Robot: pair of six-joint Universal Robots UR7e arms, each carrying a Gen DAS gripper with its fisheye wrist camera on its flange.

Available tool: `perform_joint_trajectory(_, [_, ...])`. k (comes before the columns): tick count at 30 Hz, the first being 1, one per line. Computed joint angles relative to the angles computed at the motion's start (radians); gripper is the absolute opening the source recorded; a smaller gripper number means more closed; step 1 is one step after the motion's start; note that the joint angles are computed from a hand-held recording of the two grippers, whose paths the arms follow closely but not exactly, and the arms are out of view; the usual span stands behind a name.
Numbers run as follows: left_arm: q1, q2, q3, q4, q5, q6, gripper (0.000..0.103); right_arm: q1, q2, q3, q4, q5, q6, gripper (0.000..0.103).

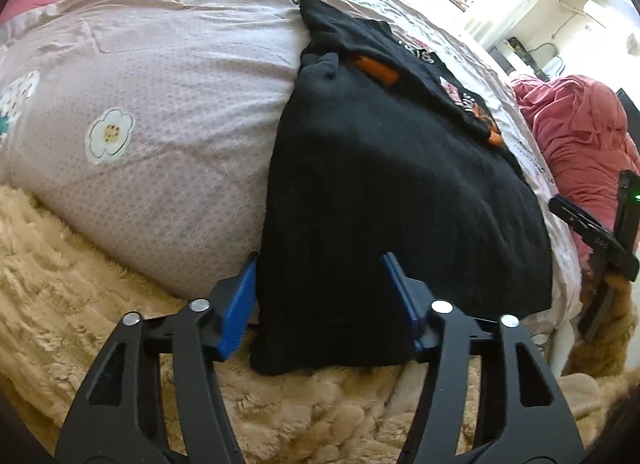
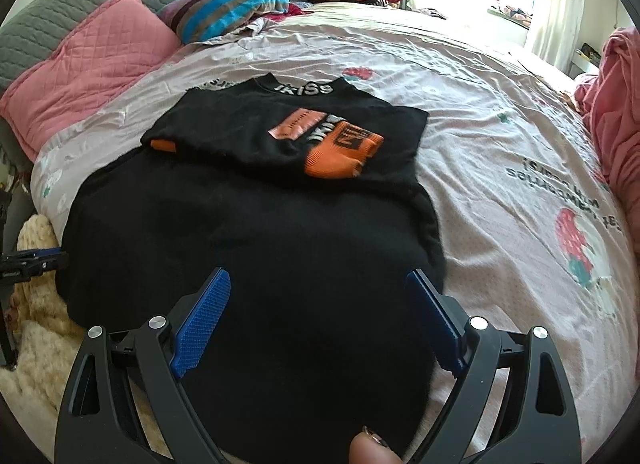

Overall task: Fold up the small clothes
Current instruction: 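Grasp the black sweatshirt hem with both tools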

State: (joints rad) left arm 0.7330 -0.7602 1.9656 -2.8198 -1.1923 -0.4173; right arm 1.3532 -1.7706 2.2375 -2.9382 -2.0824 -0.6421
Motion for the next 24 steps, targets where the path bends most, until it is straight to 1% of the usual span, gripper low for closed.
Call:
perform_joint_trajectory(1, [-0.002,-0.001,0.003,-0.003,-0.003,0.003,0.045,-0.003,-0.013,0.004,0.011,-0.004,0.003,0.088])
perform_joint_trajectory(3, [-0.007,-0.001,0.011,-0.007,-0.005,0.013,0.043,-0.014,-0.044,0.011,0.049,-0.004,0.017,0.088])
perform_joint_trajectory(5, [-0.007,-0.002,0.017,-0.013,-0.014,0.024,0.043,-0.031,-0.084,0.011,0.135,0.006,0.029,0.088])
perform_joint_trajectory(7, [-0.002,-0.004,0.021,-0.023,-0.022,0.026,0.036,-0.042,-0.122,0.017,0.193,0.005,0.015,0.088])
perform_joint_trajectory(8, [-0.001,-0.007,0.026,-0.026,-0.021,0.026,0.034,-0.049,-0.138,0.017,0.221,0.004,0.015,0.088])
perform_joint_trajectory(10, [0.004,-0.014,0.037,-0.034,-0.025,0.022,0.028,-0.071,-0.174,0.016,0.293,0.015,0.035,0.088])
perform_joint_trajectory(13, [0.009,-0.022,0.053,-0.05,-0.03,0.012,0.022,-0.112,-0.214,0.007,0.401,0.054,0.067,0.088])
perform_joint_trajectory(16, [0.025,-0.031,0.063,-0.051,-0.057,-0.003,0.022,-0.14,-0.243,-0.003,0.509,0.082,0.072,0.078])
perform_joint_trajectory(17, [0.027,-0.032,0.064,-0.046,-0.058,-0.004,0.022,-0.147,-0.253,-0.003,0.532,0.087,0.068,0.072])
perform_joint_trajectory(18, [0.028,-0.032,0.061,-0.036,-0.057,-0.004,0.022,-0.152,-0.26,-0.003,0.549,0.087,0.068,0.07])
perform_joint_trajectory(19, [0.027,-0.031,0.059,-0.028,-0.056,-0.004,0.022,-0.159,-0.267,0.0,0.562,0.083,0.073,0.069])
perform_joint_trajectory(21, [0.025,-0.029,0.054,-0.019,-0.053,-0.001,0.022,-0.174,-0.273,0.005,0.578,0.074,0.083,0.064])
perform_joint_trajectory(23, [0.024,-0.026,0.05,-0.015,-0.053,-0.003,0.022,-0.196,-0.271,0.009,0.594,0.065,0.095,0.063])
perform_joint_trajectory(24, [0.024,-0.024,0.049,-0.014,-0.052,-0.004,0.022,-0.209,-0.274,0.015,0.592,0.073,0.089,0.062])
